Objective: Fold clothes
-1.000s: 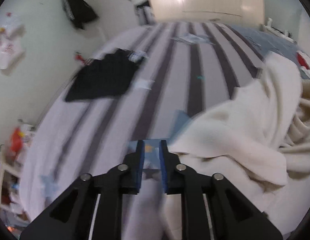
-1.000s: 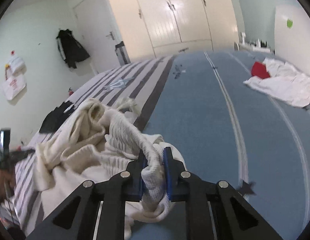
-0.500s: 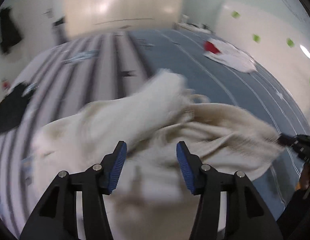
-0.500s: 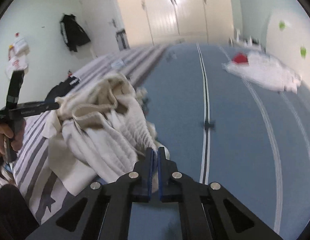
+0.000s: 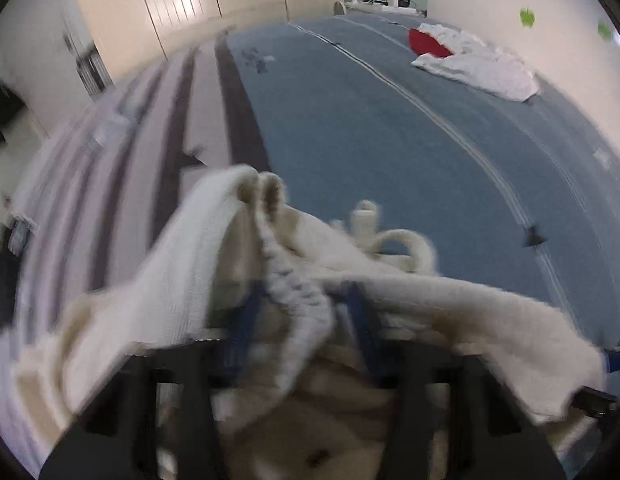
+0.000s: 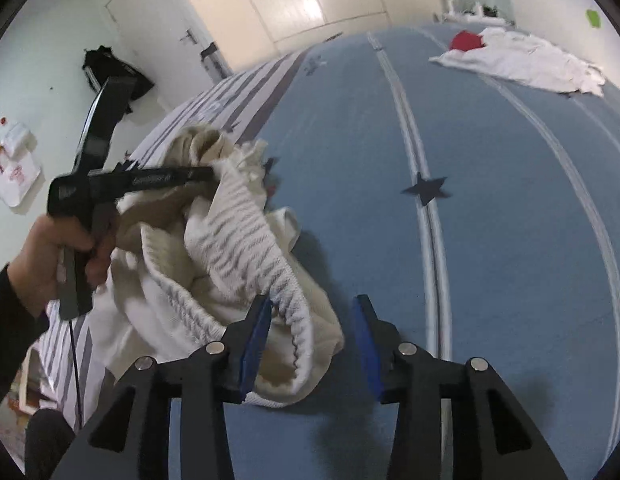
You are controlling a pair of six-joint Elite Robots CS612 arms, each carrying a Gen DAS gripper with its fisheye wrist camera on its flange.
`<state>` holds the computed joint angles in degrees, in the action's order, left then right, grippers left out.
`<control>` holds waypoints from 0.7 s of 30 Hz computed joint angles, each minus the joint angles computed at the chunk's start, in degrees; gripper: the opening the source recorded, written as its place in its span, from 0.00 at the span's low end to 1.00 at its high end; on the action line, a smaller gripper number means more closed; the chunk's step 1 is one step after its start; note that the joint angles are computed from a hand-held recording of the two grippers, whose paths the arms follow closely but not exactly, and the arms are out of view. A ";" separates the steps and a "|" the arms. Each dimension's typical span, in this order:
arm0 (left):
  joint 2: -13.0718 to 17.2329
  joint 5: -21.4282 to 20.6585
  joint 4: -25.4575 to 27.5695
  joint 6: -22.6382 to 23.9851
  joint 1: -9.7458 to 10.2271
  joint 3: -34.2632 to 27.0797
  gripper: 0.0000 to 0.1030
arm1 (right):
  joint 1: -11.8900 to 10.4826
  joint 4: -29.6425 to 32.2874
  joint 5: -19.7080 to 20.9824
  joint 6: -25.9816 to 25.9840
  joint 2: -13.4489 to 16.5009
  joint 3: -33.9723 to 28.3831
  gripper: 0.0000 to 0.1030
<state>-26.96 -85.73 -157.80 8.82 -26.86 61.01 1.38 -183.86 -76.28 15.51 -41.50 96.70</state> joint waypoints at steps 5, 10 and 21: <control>-0.78 1.40 -3.06 -0.19 1.29 1.17 0.03 | 1.36 2.20 0.23 -3.03 0.96 -2.05 0.38; -2.94 4.78 -7.01 -1.15 3.49 3.93 0.02 | 2.79 3.34 -1.06 -4.84 1.55 -3.50 0.17; -11.50 7.53 -16.38 -5.54 9.46 19.20 0.02 | 3.72 -2.08 -9.95 2.95 -0.57 -1.60 0.12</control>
